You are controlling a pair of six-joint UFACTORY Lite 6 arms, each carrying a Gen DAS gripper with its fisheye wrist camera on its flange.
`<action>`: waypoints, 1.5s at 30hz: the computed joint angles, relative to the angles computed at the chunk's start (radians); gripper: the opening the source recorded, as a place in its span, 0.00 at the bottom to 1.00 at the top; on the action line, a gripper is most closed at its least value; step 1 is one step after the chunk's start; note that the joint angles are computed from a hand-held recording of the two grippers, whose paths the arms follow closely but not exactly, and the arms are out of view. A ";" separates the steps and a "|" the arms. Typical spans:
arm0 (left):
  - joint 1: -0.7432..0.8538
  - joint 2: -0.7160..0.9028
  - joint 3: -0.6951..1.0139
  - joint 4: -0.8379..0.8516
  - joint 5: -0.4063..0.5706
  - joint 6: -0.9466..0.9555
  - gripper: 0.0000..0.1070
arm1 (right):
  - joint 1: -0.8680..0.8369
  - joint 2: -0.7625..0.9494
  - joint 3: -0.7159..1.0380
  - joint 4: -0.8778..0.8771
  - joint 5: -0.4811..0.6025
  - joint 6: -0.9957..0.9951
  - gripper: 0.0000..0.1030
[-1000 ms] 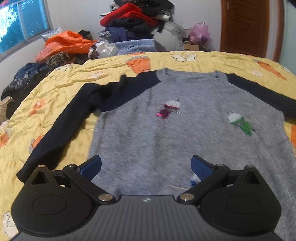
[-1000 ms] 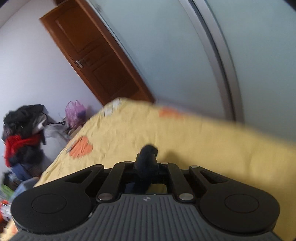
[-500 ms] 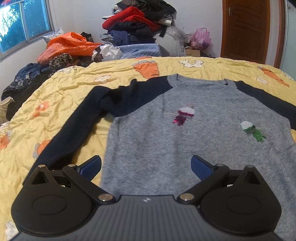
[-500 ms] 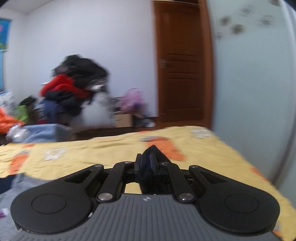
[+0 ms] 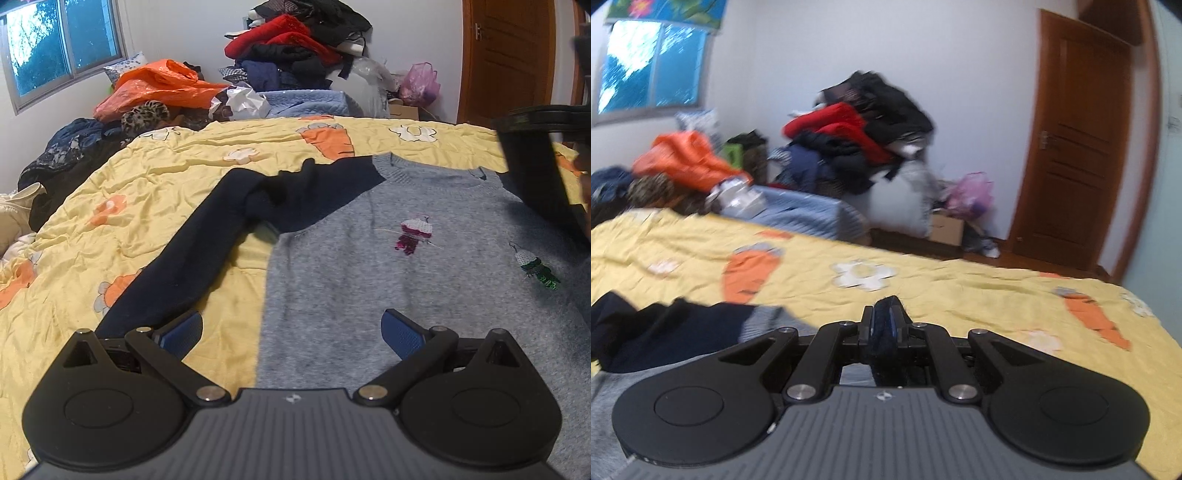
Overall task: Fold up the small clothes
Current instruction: 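Carry the navy sleeve with the right tool across the sweater body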
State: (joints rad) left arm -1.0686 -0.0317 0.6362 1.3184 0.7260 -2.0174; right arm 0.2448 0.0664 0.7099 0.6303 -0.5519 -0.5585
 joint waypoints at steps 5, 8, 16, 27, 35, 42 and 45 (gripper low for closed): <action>0.031 -0.029 -0.035 0.013 -0.017 -0.006 0.96 | 0.092 0.125 0.096 0.170 0.040 -0.080 0.16; 0.046 -0.042 -0.053 0.025 -0.026 -0.017 0.96 | 0.114 0.191 0.139 0.191 0.046 -0.061 0.16; 0.065 -0.060 -0.081 0.052 -0.043 -0.038 0.96 | 0.145 0.247 0.161 0.213 0.033 -0.046 0.16; 0.098 -0.042 -0.082 0.059 -0.085 -0.051 0.96 | 0.163 0.337 0.194 0.232 0.066 -0.064 0.18; 0.103 -0.034 -0.084 0.070 -0.094 -0.065 0.96 | 0.160 0.326 0.169 0.221 0.094 -0.063 0.34; 0.108 -0.059 -0.115 0.137 -0.121 -0.126 0.96 | 0.158 0.233 0.059 0.130 0.094 0.001 0.41; 0.093 -0.060 -0.114 0.140 -0.115 -0.123 0.96 | 0.160 0.229 0.039 0.101 0.068 0.024 0.41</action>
State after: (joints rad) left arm -0.9757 -0.0918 0.5222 1.4583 0.6111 -2.1407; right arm 0.4045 0.2958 0.7491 0.7317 -0.4841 -0.5346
